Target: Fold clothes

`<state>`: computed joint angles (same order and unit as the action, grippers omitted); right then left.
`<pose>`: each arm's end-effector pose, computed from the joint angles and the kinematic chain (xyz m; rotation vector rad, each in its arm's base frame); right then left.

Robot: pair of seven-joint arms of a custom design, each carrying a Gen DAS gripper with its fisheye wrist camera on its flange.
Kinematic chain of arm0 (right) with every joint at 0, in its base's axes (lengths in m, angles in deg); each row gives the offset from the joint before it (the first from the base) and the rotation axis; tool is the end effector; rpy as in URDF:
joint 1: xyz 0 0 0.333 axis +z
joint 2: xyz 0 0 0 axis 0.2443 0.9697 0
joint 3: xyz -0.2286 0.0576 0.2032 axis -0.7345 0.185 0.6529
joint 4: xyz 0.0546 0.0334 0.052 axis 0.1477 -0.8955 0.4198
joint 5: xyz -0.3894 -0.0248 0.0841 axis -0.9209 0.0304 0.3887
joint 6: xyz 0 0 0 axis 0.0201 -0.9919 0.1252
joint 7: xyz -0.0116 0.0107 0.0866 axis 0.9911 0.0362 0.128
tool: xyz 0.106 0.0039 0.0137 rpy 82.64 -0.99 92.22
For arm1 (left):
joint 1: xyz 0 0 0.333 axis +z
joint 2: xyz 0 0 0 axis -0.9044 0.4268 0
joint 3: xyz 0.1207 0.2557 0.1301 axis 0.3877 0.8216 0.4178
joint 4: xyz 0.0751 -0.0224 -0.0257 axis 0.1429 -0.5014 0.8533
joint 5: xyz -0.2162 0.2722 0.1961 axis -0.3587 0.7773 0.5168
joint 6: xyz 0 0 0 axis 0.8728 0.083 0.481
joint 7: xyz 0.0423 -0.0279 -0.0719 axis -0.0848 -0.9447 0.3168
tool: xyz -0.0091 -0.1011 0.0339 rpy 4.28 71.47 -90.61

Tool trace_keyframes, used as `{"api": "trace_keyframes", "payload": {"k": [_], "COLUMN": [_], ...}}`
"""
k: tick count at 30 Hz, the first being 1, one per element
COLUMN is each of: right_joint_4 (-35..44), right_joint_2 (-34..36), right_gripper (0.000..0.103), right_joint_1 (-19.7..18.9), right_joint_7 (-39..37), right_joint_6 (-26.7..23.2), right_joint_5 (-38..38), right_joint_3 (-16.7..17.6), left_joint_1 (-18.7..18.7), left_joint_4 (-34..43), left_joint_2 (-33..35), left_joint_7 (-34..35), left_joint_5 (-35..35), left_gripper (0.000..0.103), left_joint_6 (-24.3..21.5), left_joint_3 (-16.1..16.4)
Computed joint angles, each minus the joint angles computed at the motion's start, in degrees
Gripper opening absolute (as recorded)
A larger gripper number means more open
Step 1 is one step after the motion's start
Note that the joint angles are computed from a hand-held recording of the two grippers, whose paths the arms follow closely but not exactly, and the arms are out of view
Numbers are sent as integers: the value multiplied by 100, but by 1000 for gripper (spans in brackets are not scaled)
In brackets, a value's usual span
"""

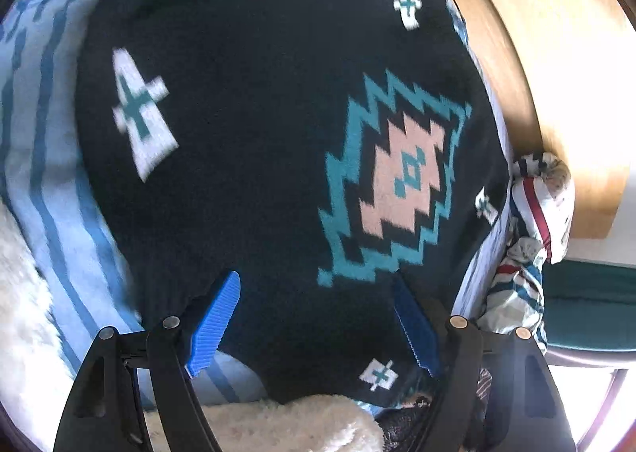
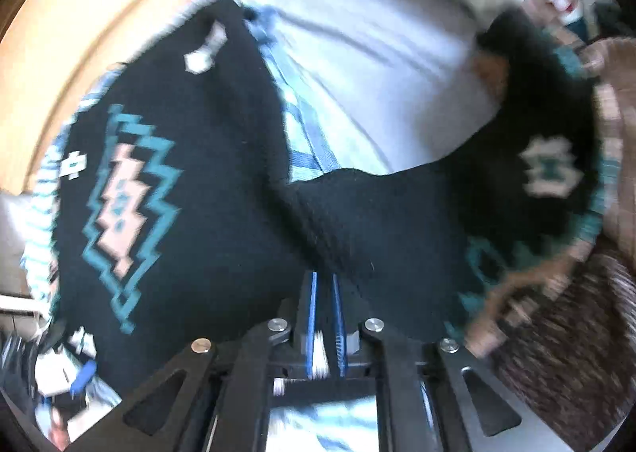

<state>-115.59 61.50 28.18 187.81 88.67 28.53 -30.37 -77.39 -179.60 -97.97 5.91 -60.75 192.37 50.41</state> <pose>0.6213 0.1994 0.4975 -1.9922 2.0823 0.0619 0.3610 -0.2535 0.5760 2.9316 -0.2269 0.8443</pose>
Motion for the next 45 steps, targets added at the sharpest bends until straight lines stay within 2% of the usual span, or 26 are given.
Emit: {"api": "trace_keyframes", "payload": {"k": [2,3,4,6,7,10,12,16,18,19,23,26,28,30,31,32,33,35,38,40,45], "right_joint_4": [388,657,755,1073,1070,1074,1252,1602,1757,1802,1972,1815,1726,1620,1536,1435,1367,1269,1169,1058,820], "right_joint_2": [352,624,725,790,694,403,388,533,669,752,1069,1109,1103,1074,1032,974,930,865,804,730,555], "right_gripper": [1,0,1,9,12,48,48,50,57,58,58,58,60,60,61,61,61,62,62,63,63], "right_joint_1": [68,-1,-83,-90,-23,266,428,892,1156,1277,1648,1755,1776,1821,1824,1823,1813,1790,1746,1714,1736], "right_joint_7": [486,741,986,1253,1109,547,-37,-828,-1085,-1188,-1317,-1150,-1075,-999,-1026,-1058,-1094,-1133,-1114,-1082,-1220], "right_joint_6": [-408,-676,-761,-970,-860,-483,-407,-737,-890,-948,-1306,-1310,-1368,-1424,-1394,-1340,-1307,-1271,-1236,-1171,-1130], "right_joint_5": [-374,-218,25,133,32,-188,77,395,420,416,433,593,636,543,525,518,532,576,684,777,644], "right_joint_3": [-97,-133,-139,-98,-39,190,427,735,828,859,903,891,871,835,833,834,839,845,846,848,854], "left_joint_1": [61,95,127,157,176,259,293,419,531,540,555,675,751,926,1026,1088,1153,1321,1459,1390,1117], "left_joint_4": [-202,-301,-459,-721,-839,-1179,-1382,-1688,-1693,-1664,-1608,-1639,-1608,-1688,-1721,-1867,-1977,-1971,-1741,-1749,-2139], "left_joint_2": [-316,-481,-706,-1091,-1299,-1956,-2359,-3151,-3376,-3364,-2900,-2377,-1947,-1866,-1870,-2065,-2302,-2771,-3209,-3456,-4007], "left_joint_7": [-120,-208,-318,-419,-446,-507,-433,-147,105,377,1552,2284,2621,2695,2670,2662,2582,2366,2058,1815,1173], "left_joint_5": [50,65,75,74,87,142,168,248,305,312,72,-75,-297,-400,-394,-374,-355,-169,136,150,-59], "left_gripper": [78,78,78,78,78,78,78,78,78,78,78,78,78,48,18,8,7,6,6,6,6], "left_joint_6": [-133,-200,-207,-256,-314,-537,-743,-1289,-1674,-1863,-1930,-1425,-1333,-1233,-1241,-1038,-933,-1191,-2036,-2433,-2611], "left_joint_3": [8,-2,-12,4,14,33,109,289,412,565,1142,1361,1474,1349,1239,1145,1042,797,507,404,263]}}
